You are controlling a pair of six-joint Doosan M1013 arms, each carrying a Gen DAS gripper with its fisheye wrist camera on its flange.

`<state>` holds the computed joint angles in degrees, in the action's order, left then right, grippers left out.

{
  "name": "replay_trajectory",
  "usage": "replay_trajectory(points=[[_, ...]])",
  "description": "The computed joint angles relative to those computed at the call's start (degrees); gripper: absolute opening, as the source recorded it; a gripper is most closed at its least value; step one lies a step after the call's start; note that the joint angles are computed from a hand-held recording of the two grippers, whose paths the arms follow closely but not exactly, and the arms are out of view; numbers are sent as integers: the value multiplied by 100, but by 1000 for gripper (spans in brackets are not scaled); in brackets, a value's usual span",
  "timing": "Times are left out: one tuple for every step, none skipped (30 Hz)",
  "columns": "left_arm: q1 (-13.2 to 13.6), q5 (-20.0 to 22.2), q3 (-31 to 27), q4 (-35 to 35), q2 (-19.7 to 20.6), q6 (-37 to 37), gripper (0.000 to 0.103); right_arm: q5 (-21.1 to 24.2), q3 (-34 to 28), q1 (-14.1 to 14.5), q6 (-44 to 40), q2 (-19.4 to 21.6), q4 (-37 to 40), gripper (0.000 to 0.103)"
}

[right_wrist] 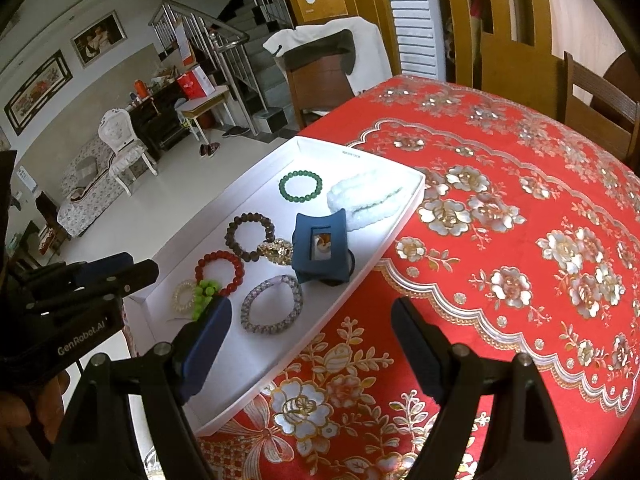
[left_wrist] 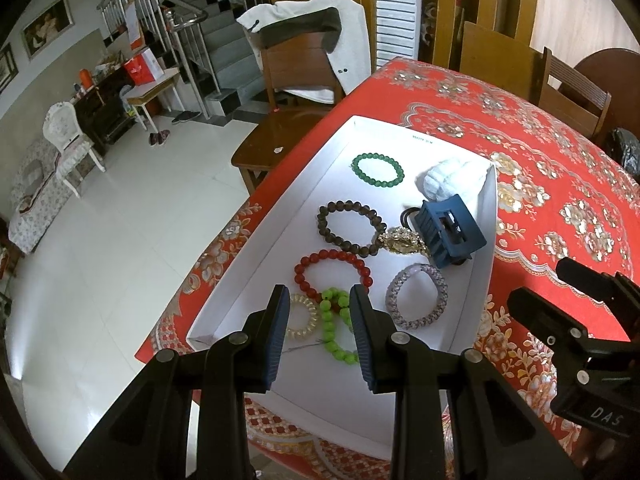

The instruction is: Organize jewelry

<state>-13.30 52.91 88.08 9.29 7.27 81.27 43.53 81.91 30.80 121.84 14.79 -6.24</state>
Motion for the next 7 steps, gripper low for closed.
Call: replay_trajectory(points=[[5,2,1,-34,4,13,45,1,-1,2,2,-1,-11,85],[11,-8,4,-79,7,37,45,-2,0,0,-1,-2,-8,85],[15,-31,10,-123,7,71,45,-11,5,-3,6,2,-2,85],[11,-49,15,-135,8,87,45,-22,16,-7,12,4,16,85],[-9,-67,21,-106,8,88,45,-40,34,-14,21,2,45,85],[-26,-69,16,-95,13,101,45,-58,60,-22,45,-6,59,85],[-51,-73,5,-111,21,155,45,-71,78,-32,69,-12,65,85]])
